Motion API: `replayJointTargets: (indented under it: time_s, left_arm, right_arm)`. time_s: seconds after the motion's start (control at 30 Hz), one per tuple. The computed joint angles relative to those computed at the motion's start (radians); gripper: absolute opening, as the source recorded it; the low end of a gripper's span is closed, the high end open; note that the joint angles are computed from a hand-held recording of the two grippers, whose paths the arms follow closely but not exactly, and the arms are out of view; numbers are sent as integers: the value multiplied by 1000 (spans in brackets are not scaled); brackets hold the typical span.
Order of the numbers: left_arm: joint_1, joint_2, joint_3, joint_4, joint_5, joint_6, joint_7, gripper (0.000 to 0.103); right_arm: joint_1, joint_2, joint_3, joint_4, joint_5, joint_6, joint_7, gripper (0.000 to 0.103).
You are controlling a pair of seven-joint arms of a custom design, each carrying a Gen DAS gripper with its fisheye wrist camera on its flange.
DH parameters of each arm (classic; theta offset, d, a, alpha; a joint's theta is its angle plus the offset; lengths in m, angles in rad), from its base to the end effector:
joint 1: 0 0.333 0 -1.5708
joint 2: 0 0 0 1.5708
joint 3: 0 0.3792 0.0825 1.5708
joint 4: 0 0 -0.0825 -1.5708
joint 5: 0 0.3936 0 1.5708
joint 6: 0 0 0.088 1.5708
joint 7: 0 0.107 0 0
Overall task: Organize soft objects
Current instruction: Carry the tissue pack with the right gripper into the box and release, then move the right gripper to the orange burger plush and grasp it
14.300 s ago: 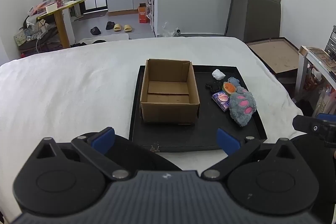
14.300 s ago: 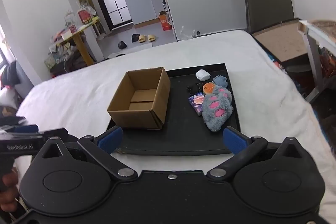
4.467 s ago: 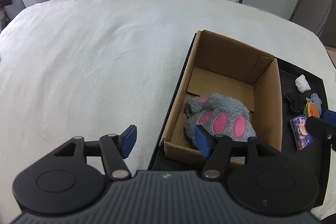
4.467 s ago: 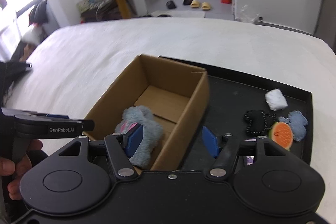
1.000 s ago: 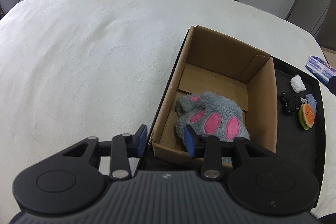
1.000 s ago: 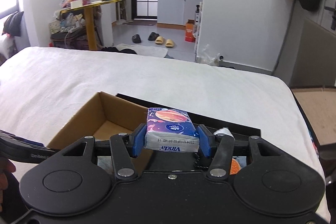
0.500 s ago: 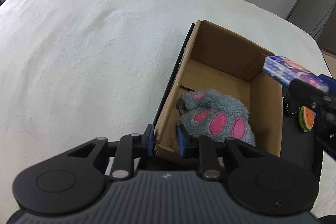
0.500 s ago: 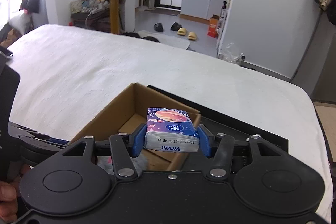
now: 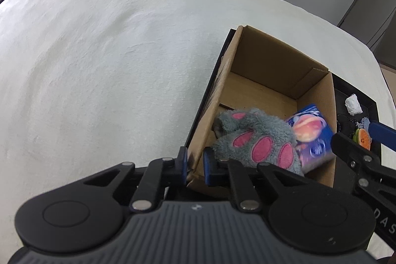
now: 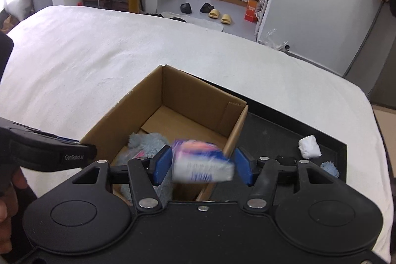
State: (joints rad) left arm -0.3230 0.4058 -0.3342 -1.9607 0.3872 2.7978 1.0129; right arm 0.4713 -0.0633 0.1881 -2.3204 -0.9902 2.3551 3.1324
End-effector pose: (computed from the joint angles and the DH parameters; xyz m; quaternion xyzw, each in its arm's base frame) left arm 0.5428 -0.4120 0.3783 -0.5460 0.8046 -0.2177 0.0842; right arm 0.4151 0.3087 0.4375 -0.5890 0.7236 -0.3257 0.1527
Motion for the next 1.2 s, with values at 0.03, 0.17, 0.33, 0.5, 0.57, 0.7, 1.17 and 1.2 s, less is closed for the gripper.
replayJointTargets:
  time_s: [0.03,0.17,0.33,0.5,0.57,0.7,1.17,1.2]
  left_arm:
    - [3,-1,-1,-2,-1,5,-3,12]
    - [-16,-16,20,-17,28,22,-30,10]
    - [-37,-34,40,-26,74,19,-74,11]
    - [-60,-48,63,-32,134,16,-124,12]
    - [-70,-52,71,-33,160,10,-145,14]
    - [-75,-62,74,-41,196,21,-166,15]
    - [-131,-71,111,-25,376,-27,-287,46]
    - [-134,-71,112,-22,385,-34,-295,47]
  right_arm:
    - [2,-4,2,-2,-1,-6,1,60]
    - [1,-28,6,-21,-16,-9,37,61]
    - [-7,-63,11,-58,-33,-5,79,62]
    - [-14,-101,14,-103,-37,9,117,62]
    - [-18,-116,15,-122,-40,17,130,62]
    - [-27,-141,20,-157,-48,23,157,62]
    - [-64,-208,26,-296,-139,63,358,72]
    - [-68,-212,22,-306,-149,70,372,72]
